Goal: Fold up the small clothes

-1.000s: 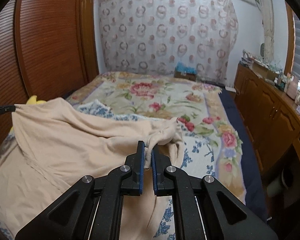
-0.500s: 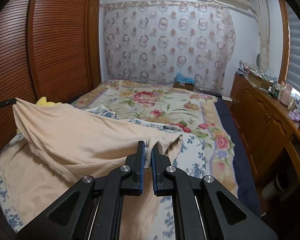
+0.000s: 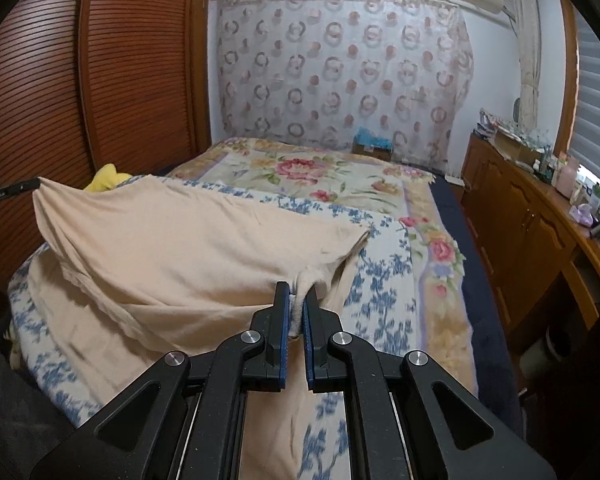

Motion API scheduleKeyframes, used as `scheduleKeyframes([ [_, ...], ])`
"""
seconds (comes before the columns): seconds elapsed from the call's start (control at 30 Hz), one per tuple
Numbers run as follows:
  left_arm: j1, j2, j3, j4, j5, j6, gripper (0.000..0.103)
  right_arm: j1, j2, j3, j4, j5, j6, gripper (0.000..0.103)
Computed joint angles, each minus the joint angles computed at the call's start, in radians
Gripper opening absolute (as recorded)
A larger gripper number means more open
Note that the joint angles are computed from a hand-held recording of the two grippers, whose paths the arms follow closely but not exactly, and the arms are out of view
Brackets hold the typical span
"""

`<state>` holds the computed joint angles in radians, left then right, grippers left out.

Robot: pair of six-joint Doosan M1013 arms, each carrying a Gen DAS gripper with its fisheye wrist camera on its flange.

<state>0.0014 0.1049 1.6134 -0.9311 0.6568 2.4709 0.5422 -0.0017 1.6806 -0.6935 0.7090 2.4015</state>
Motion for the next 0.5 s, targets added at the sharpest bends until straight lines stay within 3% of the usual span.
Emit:
scheduleKeyframes([
  [0.2, 0.011, -0.021, 0.036, 0.065, 0.013, -0.032, 0.0, 0.023, -0.022, 0.023, 0.048, 0.04, -0.019, 0.003],
  [0.37, -0.001, -0.011, 0.062, 0.174, 0.035, -0.107, 0.001, 0.009, -0.007, 0.055, 0.153, 0.054, -0.043, 0.003],
  [0.5, -0.009, -0.003, 0.068, 0.218, 0.046, -0.149, 0.001, 0.002, 0.003, 0.064, 0.161, 0.058, -0.029, 0.007],
])
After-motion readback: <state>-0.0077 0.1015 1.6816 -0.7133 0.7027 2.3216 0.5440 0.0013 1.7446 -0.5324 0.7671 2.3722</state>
